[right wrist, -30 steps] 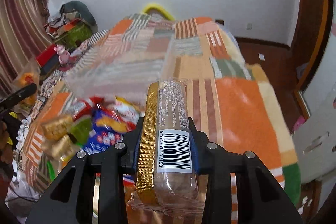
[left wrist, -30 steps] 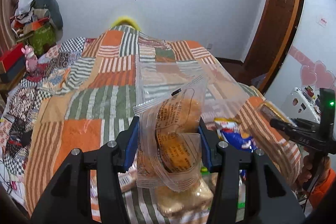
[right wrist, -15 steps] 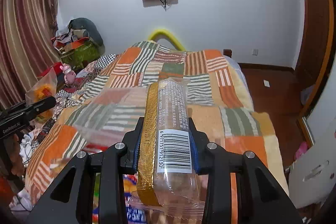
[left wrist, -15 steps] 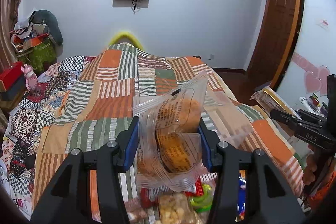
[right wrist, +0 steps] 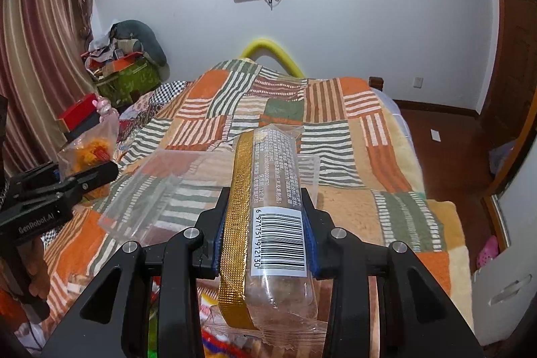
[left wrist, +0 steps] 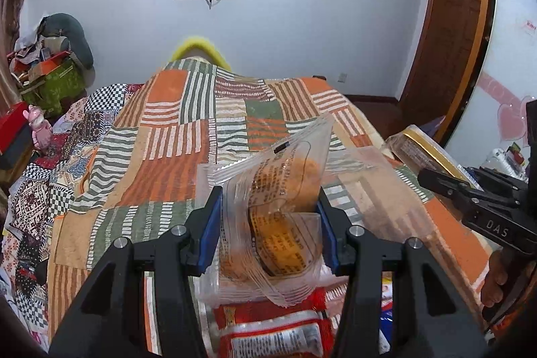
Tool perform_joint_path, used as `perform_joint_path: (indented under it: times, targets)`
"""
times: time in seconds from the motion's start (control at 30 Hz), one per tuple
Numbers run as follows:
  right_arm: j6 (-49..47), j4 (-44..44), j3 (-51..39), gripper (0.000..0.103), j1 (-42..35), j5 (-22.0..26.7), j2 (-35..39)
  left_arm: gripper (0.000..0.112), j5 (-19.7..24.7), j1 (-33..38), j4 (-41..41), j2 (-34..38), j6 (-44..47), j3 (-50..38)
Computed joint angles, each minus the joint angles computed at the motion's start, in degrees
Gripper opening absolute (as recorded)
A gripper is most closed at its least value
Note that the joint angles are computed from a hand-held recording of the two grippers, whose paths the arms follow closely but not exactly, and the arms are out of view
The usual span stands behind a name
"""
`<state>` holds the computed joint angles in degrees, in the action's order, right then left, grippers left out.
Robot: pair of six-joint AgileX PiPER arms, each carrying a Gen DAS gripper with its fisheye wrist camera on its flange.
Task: Organize snacks
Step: 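Carry both packages into the clear plastic box and open both tools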
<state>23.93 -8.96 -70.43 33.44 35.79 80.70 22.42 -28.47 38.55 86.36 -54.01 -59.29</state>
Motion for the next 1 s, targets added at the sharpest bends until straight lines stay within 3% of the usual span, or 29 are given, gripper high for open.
perform_joint_path:
  times: [0.17,0.67,1.0]
  targets:
    - [-2.88,1.43,-1.88,0.033,-1.05,0.15,3.62,0.05,0.41,1.8,-3.62,5.93,3.99,-4.24]
    - [-11.75,6.63,-7.91,0.033,-1.98,4.43,12.24,0.051,6.06,5.04,-26.06,17.27,30.15,-14.79]
    - [-12.73,5.78,-9.69,0.034,-0.89,5.67,13.6,0.051,5.78,3.45,-23.36,17.78,29.07,-14.45]
